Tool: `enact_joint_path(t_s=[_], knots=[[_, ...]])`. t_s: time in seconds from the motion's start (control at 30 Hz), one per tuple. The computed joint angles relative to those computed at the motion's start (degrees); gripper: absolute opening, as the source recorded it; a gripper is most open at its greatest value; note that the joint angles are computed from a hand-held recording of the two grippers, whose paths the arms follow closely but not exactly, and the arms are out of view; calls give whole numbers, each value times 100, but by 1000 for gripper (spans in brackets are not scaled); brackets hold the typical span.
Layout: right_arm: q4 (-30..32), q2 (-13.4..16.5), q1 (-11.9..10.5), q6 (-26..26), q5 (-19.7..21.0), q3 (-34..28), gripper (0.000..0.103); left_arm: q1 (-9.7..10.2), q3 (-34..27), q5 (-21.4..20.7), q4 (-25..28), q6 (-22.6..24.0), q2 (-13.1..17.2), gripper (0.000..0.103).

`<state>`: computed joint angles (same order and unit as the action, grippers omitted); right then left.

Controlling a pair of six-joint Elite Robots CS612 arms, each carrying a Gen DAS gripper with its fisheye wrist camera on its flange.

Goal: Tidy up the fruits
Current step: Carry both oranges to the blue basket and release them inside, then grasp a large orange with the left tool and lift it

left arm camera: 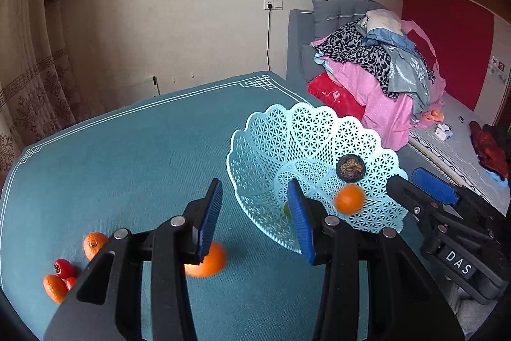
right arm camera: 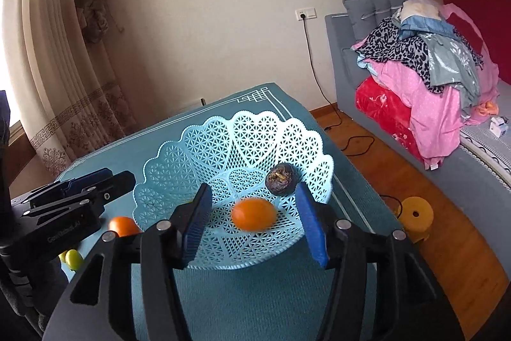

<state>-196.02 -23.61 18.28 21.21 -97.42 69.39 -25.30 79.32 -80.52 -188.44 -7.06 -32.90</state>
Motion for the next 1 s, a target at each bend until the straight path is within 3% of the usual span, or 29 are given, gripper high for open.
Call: enact_joint_path(t_s=[0.27,0.33,0.37,0.73,0.8,0.9,1.0], knots=[[-264,28,48,-35,-171,49,57,65,130,50,71,-133,-48,46],[-243,35,43,-19,-120,40,58,87,204,45,86,-173,-64,58],[-239,39,43,-17,-114,39,58,99,238,38,83,-182,-65,59],[-225,81,50,-44,-139,17,58,214,452,-19,569,-370,-32,59],[-216,85,49,-37,-135,16,58,223,523,-59,520,-364,-54,60],[-203,89,39,9,-133,28,58,238,722,-24,355,-431,-128,68],[-185,104,36,51,-137,22,59,267,952,7,248,-560,-239,68]])
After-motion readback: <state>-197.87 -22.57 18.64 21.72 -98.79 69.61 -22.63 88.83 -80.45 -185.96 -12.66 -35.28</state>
